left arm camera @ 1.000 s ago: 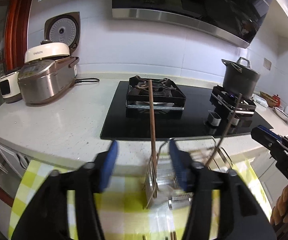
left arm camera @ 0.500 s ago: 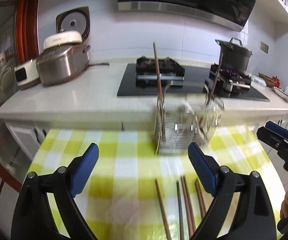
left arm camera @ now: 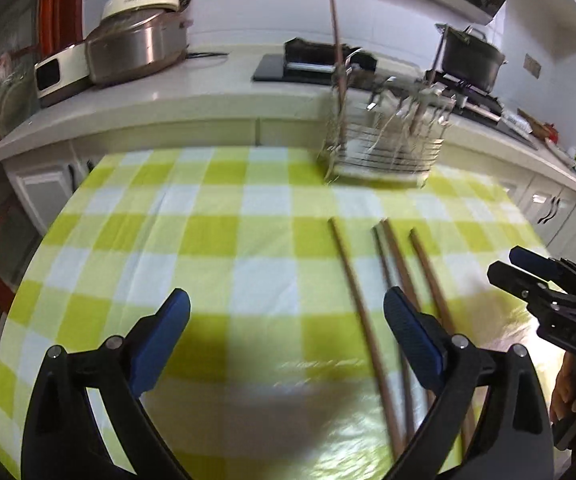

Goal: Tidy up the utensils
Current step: 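Withdraw both tools back toward the remaining chopsticks on the cloth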

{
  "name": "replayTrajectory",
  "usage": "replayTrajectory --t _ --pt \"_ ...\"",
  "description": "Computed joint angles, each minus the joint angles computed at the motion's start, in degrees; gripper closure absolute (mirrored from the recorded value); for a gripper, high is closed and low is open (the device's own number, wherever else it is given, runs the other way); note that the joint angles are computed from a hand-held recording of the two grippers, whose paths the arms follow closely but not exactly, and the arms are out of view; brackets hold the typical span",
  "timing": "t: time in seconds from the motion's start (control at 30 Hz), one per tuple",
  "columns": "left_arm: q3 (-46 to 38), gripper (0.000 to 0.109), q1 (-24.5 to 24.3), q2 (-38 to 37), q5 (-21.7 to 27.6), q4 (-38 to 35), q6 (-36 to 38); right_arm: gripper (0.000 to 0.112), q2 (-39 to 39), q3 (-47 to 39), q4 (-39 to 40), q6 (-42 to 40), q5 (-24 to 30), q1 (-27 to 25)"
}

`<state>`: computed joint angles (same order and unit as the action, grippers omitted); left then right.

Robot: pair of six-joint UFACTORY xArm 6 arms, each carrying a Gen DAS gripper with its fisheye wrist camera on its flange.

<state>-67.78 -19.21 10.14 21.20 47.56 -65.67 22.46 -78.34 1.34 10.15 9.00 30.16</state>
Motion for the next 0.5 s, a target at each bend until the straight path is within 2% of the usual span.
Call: replayTrajectory --t 0.13,0.3,0.5 --pt "3.0 0.014 1.2 -1.5 -0.3 2.2 -2.9 0.058 2.9 -2.7 -3.2 3.6 2.5 0.0" --pt "5.5 0.014 2.7 -2.9 -2.1 2.3 -3.6 0.058 5.5 -5.9 -11.0 11.2 5.5 -0.2" --pt "7.6 0.014 4.0 -4.8 -4.0 3.5 -5.4 0.058 7.4 -8.7 -14.6 16.0 8.8 -0.1"
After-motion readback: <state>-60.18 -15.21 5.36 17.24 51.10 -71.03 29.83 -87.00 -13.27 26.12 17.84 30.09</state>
